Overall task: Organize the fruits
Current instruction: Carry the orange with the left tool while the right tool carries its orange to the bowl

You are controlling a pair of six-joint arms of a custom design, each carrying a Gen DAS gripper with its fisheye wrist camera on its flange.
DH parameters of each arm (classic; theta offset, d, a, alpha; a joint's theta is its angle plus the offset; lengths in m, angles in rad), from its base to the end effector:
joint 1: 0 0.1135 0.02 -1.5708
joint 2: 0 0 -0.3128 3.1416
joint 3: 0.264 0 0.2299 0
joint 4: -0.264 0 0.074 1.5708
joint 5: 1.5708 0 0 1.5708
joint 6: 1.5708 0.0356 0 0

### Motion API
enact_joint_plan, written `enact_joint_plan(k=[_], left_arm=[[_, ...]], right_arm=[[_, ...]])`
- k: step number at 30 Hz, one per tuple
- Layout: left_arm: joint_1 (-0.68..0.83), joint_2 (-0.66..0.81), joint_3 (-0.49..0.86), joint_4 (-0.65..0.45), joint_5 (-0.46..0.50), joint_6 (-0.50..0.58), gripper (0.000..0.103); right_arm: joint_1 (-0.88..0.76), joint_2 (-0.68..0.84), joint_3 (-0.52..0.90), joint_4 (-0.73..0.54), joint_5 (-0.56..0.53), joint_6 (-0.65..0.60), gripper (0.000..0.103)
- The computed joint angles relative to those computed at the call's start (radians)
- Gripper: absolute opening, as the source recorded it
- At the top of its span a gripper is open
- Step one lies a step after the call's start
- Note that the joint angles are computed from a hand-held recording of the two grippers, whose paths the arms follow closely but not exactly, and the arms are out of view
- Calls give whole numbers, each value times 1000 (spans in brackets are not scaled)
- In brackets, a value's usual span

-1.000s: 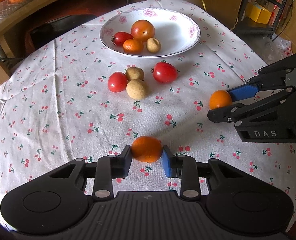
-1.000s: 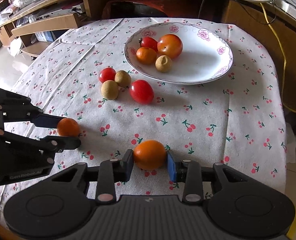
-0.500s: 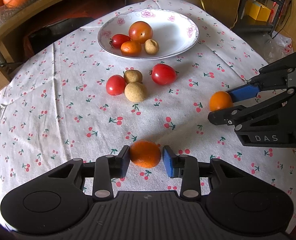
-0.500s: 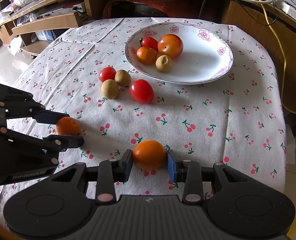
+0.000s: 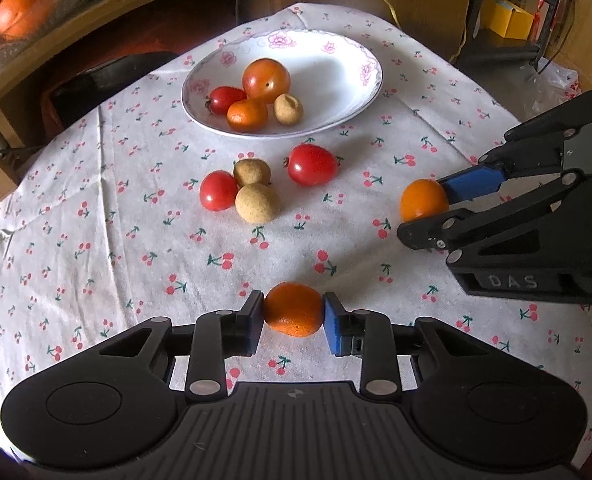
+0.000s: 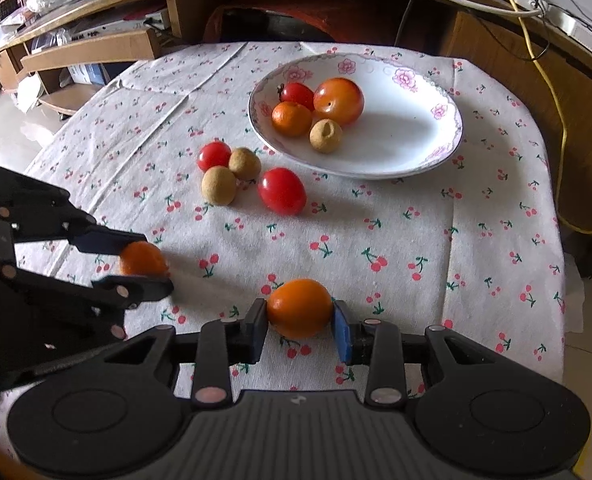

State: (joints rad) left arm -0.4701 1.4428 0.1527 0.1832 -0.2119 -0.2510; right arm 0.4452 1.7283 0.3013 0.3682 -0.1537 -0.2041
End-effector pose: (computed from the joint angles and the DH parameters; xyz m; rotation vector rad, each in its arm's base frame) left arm 0.1352 -0.0603 0.1298 0.2223 2.6261 0.0426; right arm 0.1905 0.0970 0.1162 -0.8917 2.4828 0.2846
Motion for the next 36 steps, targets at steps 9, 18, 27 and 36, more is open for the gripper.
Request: enact_joint_plan(k=[9, 18, 27, 36], left_arm=[[-31, -31, 28, -31, -30, -17, 39], [-36, -32, 40, -36, -41, -16, 39], [-28, -44, 80, -65, -60, -6, 39], [27, -29, 153, -64, -70, 33, 37]], right_arm=[[7, -34, -1, -3, -7, 20, 34], [12, -63, -1, -11, -16, 29, 34], [-3, -87, 11, -22, -14, 46, 34], [-28, -111, 57, -47, -8, 68, 34]])
